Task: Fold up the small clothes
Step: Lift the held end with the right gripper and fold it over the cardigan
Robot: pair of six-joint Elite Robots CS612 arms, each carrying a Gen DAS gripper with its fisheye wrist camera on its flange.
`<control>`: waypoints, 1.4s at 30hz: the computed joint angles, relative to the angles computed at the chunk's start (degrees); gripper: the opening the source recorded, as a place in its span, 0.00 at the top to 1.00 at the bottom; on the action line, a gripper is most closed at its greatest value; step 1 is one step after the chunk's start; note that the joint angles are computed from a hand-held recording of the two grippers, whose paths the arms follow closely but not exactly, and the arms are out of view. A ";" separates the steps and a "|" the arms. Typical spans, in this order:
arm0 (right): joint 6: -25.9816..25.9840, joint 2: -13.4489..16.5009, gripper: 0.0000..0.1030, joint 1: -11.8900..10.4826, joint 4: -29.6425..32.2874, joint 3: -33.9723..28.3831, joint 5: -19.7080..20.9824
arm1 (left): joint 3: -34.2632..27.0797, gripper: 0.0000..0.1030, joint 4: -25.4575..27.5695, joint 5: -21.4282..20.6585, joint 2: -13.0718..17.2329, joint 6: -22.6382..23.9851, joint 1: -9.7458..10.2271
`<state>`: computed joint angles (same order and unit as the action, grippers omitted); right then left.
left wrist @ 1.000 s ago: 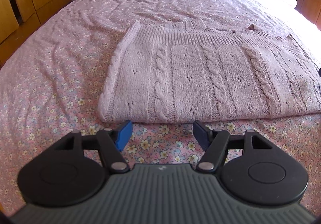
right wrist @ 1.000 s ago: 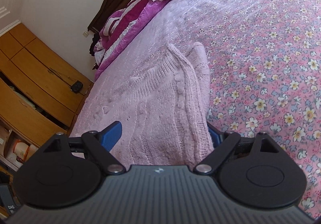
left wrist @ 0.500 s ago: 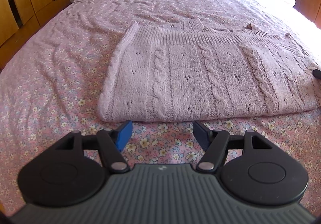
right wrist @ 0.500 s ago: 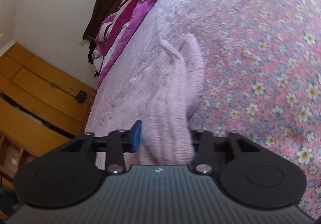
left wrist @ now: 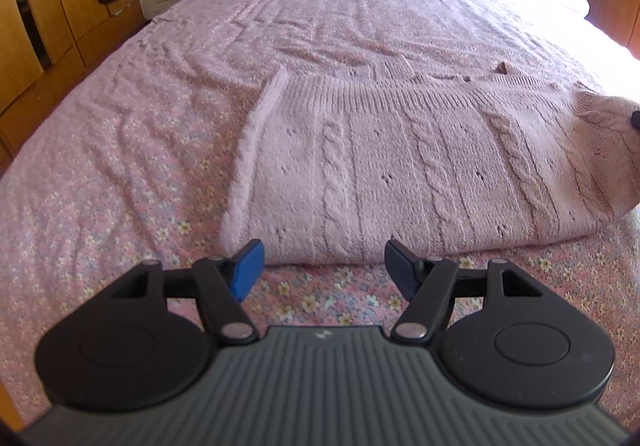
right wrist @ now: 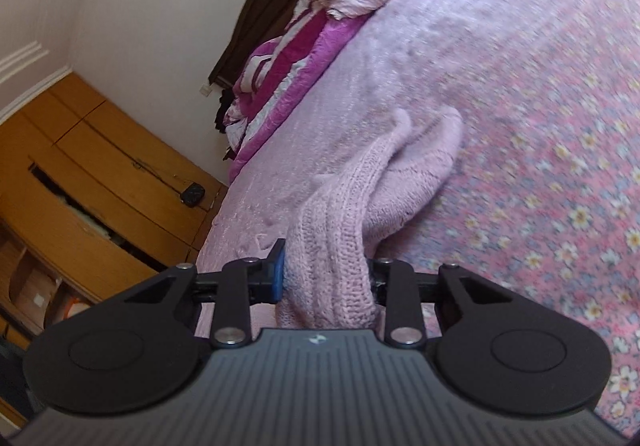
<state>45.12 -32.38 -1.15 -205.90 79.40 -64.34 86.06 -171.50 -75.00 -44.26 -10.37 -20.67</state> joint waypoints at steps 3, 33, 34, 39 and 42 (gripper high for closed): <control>-1.00 -0.02 0.68 0.50 -0.57 -1.05 -0.08 | -0.05 0.34 -0.66 0.40 -0.20 0.49 0.23; -4.68 3.68 0.70 8.25 0.91 -16.35 7.97 | -1.03 0.34 -1.55 3.68 -1.40 1.68 3.74; -5.22 3.99 0.70 8.67 2.05 -17.10 8.04 | -0.87 0.34 -1.40 3.75 -1.47 1.55 3.84; -11.34 5.00 0.70 10.93 10.58 -19.76 7.57 | -0.23 0.34 -1.41 4.05 -1.59 0.67 4.34; -15.42 5.65 0.70 11.99 15.91 -21.13 7.85 | 0.05 0.34 -1.56 4.35 -1.64 0.42 4.64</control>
